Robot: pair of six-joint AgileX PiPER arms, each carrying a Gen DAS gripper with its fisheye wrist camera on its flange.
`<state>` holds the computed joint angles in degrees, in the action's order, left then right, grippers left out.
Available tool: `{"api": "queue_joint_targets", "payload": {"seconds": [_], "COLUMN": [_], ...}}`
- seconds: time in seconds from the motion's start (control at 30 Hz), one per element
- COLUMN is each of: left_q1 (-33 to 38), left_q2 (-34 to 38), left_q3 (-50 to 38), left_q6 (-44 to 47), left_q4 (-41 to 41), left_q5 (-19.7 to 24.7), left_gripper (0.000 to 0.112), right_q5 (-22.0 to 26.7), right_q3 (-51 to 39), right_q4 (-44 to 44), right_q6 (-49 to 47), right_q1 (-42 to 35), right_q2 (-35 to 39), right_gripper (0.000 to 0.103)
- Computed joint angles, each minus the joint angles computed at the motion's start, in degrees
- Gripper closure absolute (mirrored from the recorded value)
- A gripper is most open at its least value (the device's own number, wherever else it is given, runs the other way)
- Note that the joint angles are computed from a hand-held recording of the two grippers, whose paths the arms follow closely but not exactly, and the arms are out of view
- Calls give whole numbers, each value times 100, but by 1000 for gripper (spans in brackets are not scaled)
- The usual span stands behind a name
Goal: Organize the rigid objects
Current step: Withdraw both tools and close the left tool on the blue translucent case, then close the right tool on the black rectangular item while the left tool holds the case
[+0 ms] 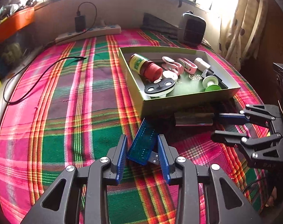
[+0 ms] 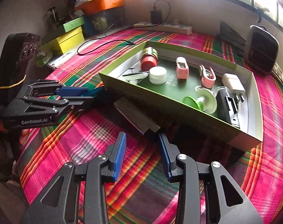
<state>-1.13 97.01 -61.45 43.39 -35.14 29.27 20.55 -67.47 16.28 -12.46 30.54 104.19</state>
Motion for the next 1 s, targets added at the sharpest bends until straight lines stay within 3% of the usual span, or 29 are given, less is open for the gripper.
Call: {"api": "queue_joint_targets", "payload": {"seconds": [0.23, 0.47, 0.9, 1.0], "left_q1": [50, 105, 122, 130], "left_q2": [-1, -22, -6, 14], "left_q3": [6, 37, 20, 2], "left_q6": [26, 18, 43, 90], "left_q4": [-28, -52, -58, -114], "left_q5": [11, 4, 17, 41], "left_gripper": [80, 80, 80, 78], "right_q5": [72, -105, 386, 449], "right_q3": [24, -58, -1015, -1159], "right_q4": [325, -303, -372, -553], "right_q6": [-530, 114, -31, 32], "right_q1": [233, 240, 259, 345], "right_q2": [-28, -43, 679, 771], "right_gripper": [67, 67, 66, 55]}}
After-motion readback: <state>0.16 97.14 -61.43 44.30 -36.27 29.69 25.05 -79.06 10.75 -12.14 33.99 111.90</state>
